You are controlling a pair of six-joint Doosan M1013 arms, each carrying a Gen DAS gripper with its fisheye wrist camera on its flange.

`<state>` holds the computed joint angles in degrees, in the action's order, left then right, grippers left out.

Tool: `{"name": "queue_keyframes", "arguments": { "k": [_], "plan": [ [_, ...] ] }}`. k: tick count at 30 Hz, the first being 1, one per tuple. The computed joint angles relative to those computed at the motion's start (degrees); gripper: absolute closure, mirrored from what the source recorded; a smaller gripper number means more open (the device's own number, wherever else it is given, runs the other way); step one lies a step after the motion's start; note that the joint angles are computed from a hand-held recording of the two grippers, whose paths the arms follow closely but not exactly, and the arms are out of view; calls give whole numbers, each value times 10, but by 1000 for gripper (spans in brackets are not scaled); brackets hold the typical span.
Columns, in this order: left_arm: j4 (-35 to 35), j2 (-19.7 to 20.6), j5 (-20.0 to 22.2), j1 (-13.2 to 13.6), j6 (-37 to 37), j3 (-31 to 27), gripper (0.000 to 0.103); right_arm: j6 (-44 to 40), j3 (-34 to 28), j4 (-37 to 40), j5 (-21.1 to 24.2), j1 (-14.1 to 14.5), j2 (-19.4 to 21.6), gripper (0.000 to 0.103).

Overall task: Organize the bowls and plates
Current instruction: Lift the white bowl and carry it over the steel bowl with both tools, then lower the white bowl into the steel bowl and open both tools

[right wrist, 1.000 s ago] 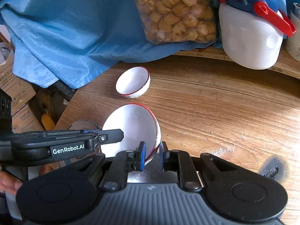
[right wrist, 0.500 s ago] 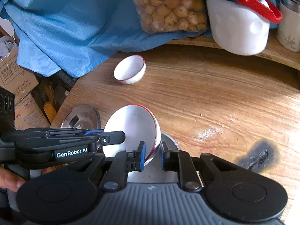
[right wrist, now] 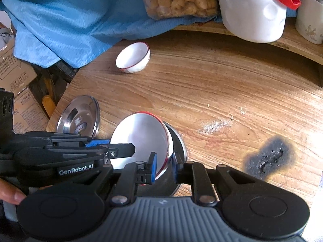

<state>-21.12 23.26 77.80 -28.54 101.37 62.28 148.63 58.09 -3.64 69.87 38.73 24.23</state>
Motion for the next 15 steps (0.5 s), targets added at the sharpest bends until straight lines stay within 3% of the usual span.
{"name": "queue_keyframes", "arguments": {
  "k": [15],
  "plan": [
    [29, 21, 60, -6, 18, -28, 80, -22, -22, 46, 34, -9, 19, 79]
  ]
}}
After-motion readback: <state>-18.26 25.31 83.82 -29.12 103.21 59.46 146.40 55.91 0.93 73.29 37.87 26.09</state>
